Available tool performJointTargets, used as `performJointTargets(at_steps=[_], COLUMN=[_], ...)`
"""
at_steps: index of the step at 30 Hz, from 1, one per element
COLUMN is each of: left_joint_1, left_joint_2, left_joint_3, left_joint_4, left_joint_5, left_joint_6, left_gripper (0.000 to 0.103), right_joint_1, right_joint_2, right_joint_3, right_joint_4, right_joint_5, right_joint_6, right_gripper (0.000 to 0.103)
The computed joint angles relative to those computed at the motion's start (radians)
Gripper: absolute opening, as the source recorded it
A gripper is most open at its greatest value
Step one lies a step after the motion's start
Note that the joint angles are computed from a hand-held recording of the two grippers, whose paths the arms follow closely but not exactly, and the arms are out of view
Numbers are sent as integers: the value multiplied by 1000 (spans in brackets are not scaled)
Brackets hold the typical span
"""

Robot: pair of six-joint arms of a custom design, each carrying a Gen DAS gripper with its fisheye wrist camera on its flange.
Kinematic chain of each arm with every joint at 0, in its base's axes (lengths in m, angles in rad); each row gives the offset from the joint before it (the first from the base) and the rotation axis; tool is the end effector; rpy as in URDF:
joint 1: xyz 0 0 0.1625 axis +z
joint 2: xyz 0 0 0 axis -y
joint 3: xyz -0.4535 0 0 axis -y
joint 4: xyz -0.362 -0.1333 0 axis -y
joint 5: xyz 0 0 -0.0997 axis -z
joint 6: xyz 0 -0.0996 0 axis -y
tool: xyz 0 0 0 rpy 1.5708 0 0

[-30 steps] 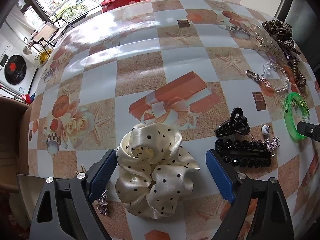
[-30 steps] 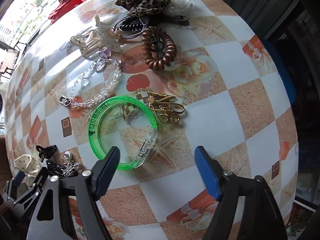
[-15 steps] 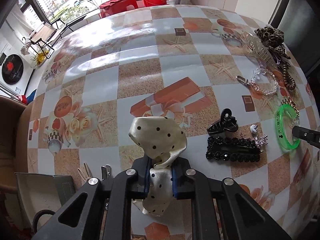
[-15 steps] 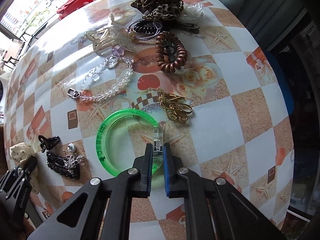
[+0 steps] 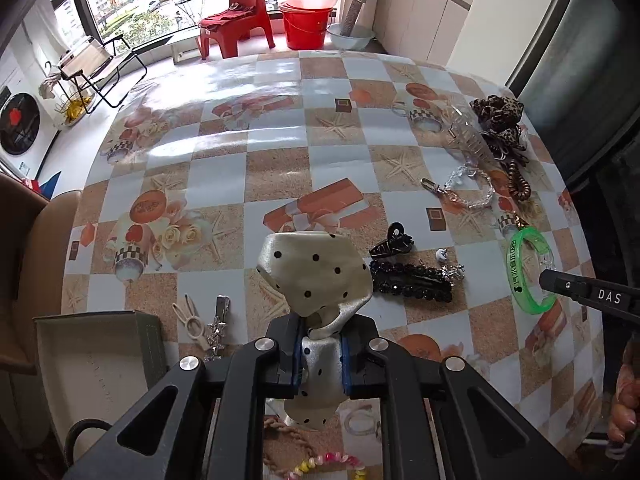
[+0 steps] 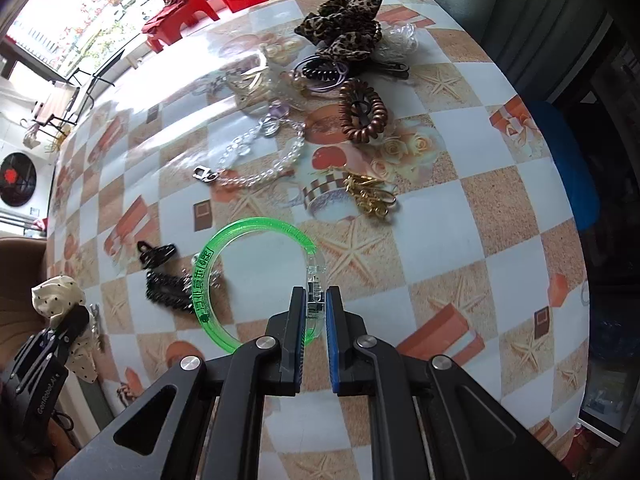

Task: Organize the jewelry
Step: 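Carry both items into the grey box and open both grippers to release them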

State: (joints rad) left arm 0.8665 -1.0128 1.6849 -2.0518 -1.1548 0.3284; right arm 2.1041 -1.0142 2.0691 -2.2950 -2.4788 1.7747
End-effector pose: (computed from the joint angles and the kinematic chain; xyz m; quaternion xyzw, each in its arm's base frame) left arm -0.2588 -0.5726 0.2134 0.4980 0.8373 0.0533 0.2194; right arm 0.2976 -0.3963 0.1423 -0.4568 -0.7631 0.3357 0.3104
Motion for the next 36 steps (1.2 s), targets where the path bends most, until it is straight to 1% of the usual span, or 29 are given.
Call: performJointTargets(at_steps=[1,5,8,10,14,17,23,27,32,36], left_joint_1=[2,9,22,34,68,101,173,220,265,288], left_joint_2=[-9,-54,-87,-104,-130,-142,-132,-115,-77,-42], left_joint_3=[-5,-12,-24,-37,-72,-100,-173,-213,-253,-270], left_joint_4=[9,29,44,56,77,82,93,83,56,32], left_joint_5=[-5,-10,-7,1,31,66,152,196,239,262], left_joint_6=[-5,-11,-14,-17,-24,-23,-38,-38,-27,-9], left_gripper=[17,17,17,17,17,17,17,17,17,17], right_joint_1=[9,34,51,59,71,69,62,49,24,0], right_joint_2=[10,-2,19,49,122,190,351,448,564,634], right_joint_3=[-17,-42,-75,-116,-217,-305,-533,-677,-847,-946], right_joint_4=[8,38,36,31,28,7,4,22,57,89], right_joint_5=[4,16,26,34,49,64,99,132,171,200], right_joint_6=[1,-22,-59,-99,-189,-286,-486,-595,-701,-746], right_gripper=[10,10,10,10,10,10,10,10,10,10])
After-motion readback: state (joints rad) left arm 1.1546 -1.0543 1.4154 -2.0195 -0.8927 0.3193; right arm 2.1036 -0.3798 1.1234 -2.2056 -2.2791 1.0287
